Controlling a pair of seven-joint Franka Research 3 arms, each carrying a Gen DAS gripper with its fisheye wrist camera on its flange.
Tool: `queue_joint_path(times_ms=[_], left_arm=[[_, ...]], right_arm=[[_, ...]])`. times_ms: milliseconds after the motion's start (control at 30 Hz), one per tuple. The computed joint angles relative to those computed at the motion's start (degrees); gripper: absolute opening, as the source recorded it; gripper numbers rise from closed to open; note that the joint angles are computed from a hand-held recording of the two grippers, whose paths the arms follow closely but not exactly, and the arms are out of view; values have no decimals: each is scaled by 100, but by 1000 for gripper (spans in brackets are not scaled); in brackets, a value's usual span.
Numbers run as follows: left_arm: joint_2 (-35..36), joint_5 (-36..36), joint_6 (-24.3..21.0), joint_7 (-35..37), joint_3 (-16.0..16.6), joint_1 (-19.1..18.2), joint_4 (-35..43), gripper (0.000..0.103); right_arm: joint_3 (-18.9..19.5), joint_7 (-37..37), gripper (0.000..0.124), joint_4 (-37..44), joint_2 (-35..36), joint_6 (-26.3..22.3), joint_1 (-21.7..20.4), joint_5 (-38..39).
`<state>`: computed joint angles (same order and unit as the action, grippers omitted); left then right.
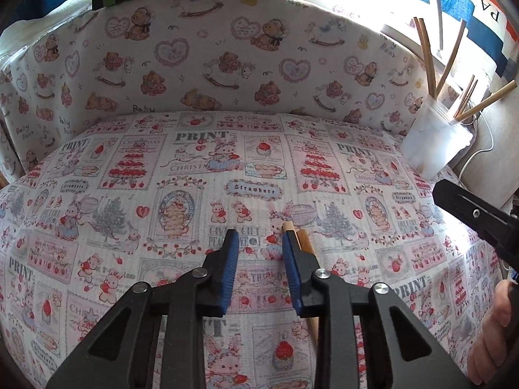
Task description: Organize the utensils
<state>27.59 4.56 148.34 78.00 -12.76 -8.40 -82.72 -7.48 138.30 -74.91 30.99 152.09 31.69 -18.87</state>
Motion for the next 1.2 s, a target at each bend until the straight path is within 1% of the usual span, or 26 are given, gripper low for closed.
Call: queue_joint_path(times_ms=[167,300,400,467,500,567,700,767,800,967,1033,1067,1133,1167,1200], left_arm=[[93,89,-21,-29,22,-60,133,26],[111,-268,42,152,-180,113,130,26],[72,-513,125,381,-308,218,56,26],[51,-428,98,468,-247,150,32,26],[53,-265,111,406,-139,42,20,27],[-12,-146,153,357,-72,-15,-61,27],[3,175,102,-15,134,-196,2,30],[-2,576,18,-429,379,-388,39,29],[37,792,-121,-647,490,-484,118,26],[-19,571,-17,-671,218,-191,-13,25],[-30,503,-56,-748,208,-145,-12,25],[-99,524,-65,-809,244,-130,-90,25],[-164,931,-115,-1421,575,-314,-138,25],[-189,990,-139,-1623,622,-295,-169,25],[-261,775,-90,-1614,519,-97,-287,23]], right_arm=[[-13,-17,70,-3,0,-4,11,-2],[-205,295,70,-51,-30,-14,162,-301],[-185,319,70,-48,-42,-38,161,-425],[-128,293,70,-54,-48,-33,116,-407],[-111,282,70,-47,-45,-42,104,-400],[-177,376,70,-37,-45,-87,157,-503],[-334,660,70,-55,-76,-126,303,-930],[-310,716,70,-87,-101,-82,285,-1017],[-302,737,70,-89,-106,-91,284,-1054],[-258,753,70,-15,-70,-227,275,-1202],[-198,711,70,27,-42,-254,225,-1151],[-172,697,70,22,-43,-237,204,-1117],[-132,710,70,-42,-69,-119,160,-1031],[-113,719,70,-72,-78,-45,139,-975],[-96,717,70,-113,-93,23,121,-918]])
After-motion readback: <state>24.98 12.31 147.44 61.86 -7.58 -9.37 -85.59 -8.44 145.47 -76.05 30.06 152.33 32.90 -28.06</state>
